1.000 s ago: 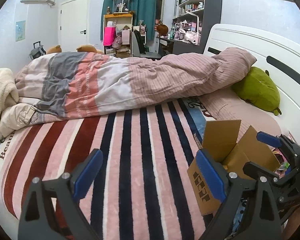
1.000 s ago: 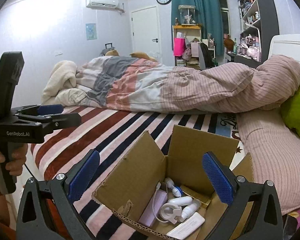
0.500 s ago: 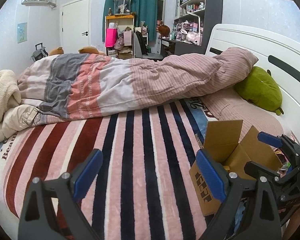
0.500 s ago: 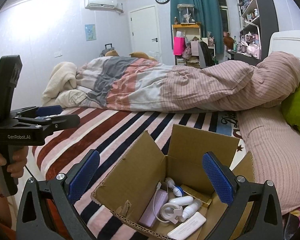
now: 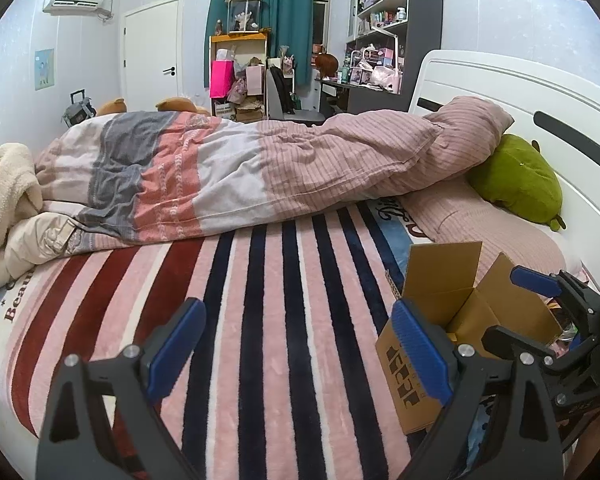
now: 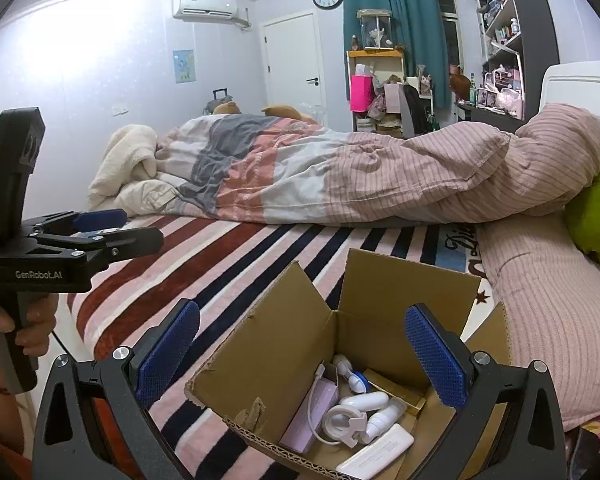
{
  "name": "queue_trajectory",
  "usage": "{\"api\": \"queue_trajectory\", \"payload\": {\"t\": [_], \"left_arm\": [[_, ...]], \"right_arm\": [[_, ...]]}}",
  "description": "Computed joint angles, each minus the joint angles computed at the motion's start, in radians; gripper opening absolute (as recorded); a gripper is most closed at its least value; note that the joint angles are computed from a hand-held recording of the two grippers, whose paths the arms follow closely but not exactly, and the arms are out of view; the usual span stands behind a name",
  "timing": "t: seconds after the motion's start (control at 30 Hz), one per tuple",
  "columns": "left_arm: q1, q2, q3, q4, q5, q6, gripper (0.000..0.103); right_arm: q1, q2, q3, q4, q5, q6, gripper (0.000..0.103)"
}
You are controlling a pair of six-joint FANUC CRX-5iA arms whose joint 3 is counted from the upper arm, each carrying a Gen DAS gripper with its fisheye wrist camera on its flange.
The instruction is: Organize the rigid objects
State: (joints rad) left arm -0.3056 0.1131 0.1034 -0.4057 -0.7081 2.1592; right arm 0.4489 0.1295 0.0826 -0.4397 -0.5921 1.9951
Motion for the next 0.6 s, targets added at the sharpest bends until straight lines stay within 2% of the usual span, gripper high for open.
{"api": "queue_trajectory", "payload": {"t": [0.6], "left_arm": [[-0.012, 0.003, 0.007, -0.026, -0.01, 0.02, 0.093]], "right_arm": [[0.004, 0.0, 0.004, -0.002, -0.026, -0.011, 0.103]]}}
